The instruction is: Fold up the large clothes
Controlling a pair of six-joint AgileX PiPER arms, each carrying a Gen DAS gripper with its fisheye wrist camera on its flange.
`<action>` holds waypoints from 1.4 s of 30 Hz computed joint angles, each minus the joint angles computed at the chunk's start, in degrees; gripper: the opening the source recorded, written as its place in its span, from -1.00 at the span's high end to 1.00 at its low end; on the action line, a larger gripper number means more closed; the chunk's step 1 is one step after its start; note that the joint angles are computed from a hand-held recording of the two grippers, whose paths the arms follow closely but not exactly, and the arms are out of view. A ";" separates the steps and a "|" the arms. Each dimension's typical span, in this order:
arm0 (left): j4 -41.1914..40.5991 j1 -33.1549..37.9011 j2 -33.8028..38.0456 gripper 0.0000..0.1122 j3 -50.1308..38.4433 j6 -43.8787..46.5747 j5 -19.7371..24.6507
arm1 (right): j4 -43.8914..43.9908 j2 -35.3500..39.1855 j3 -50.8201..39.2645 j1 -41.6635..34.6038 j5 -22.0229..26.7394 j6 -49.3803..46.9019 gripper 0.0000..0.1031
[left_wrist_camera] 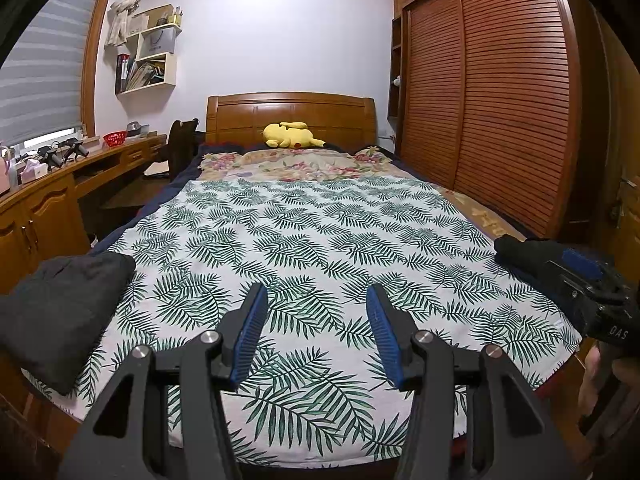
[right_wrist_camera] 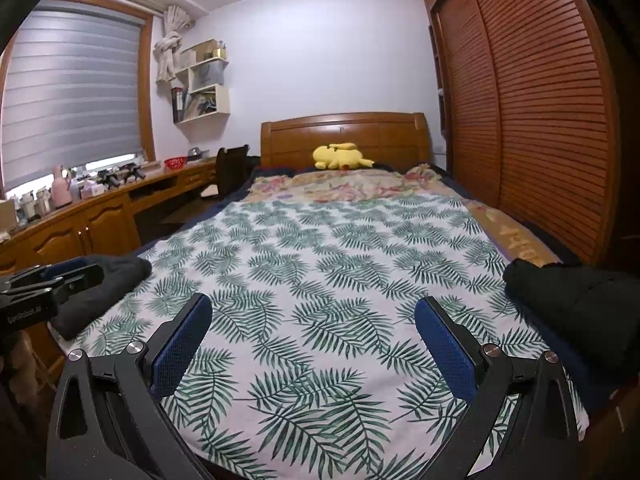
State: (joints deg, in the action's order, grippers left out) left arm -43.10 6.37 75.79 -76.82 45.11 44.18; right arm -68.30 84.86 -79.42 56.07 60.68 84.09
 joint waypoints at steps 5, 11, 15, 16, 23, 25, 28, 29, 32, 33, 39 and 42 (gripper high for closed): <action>-0.56 0.63 -0.01 0.10 -0.28 0.58 0.46 | 0.00 -0.22 0.21 -0.01 -0.15 -0.04 -0.99; -0.69 0.65 -0.04 0.10 -0.41 0.60 0.67 | 0.10 -0.11 0.09 0.10 -0.01 0.00 -0.99; -0.32 0.29 -0.09 0.10 -0.42 0.40 0.49 | 0.58 -0.37 0.27 -0.13 -0.27 -0.37 -0.99; -0.16 0.19 -0.15 0.10 -0.41 0.22 0.46 | 0.56 -0.34 0.24 -0.15 -0.25 -0.32 -0.99; 0.04 0.01 -0.18 0.10 -0.39 -0.02 0.29 | 0.44 -0.45 0.54 -0.19 -0.35 -0.23 -0.99; 0.15 -0.03 -0.22 0.10 -0.35 -0.03 0.20 | 0.41 -0.53 0.67 -0.34 -0.47 -0.25 -0.99; 0.09 -0.03 -0.33 0.10 -0.32 -0.02 0.13 | 0.46 -0.57 0.69 -0.41 -0.61 -0.23 -0.99; -0.08 0.08 -0.37 0.10 -0.32 0.10 0.22 | 0.37 -0.57 0.71 -0.39 -0.56 -0.19 -0.99; 0.11 -0.06 -0.44 0.10 -0.36 -0.12 0.03 | 0.29 -0.48 0.67 -0.31 -0.53 -0.16 -0.99; 0.20 -0.20 -0.42 0.10 -0.37 -0.25 -0.06 | 0.26 -0.50 0.69 -0.28 -0.54 -0.11 -0.99; 0.39 -0.47 -0.45 0.10 -0.24 -0.41 -0.38 | 0.22 -0.70 0.57 -0.23 -0.39 -0.30 -0.99; 0.39 -0.47 -0.45 0.10 -0.24 -0.41 -0.38 | 0.18 -0.70 0.59 -0.22 -0.39 -0.22 -0.99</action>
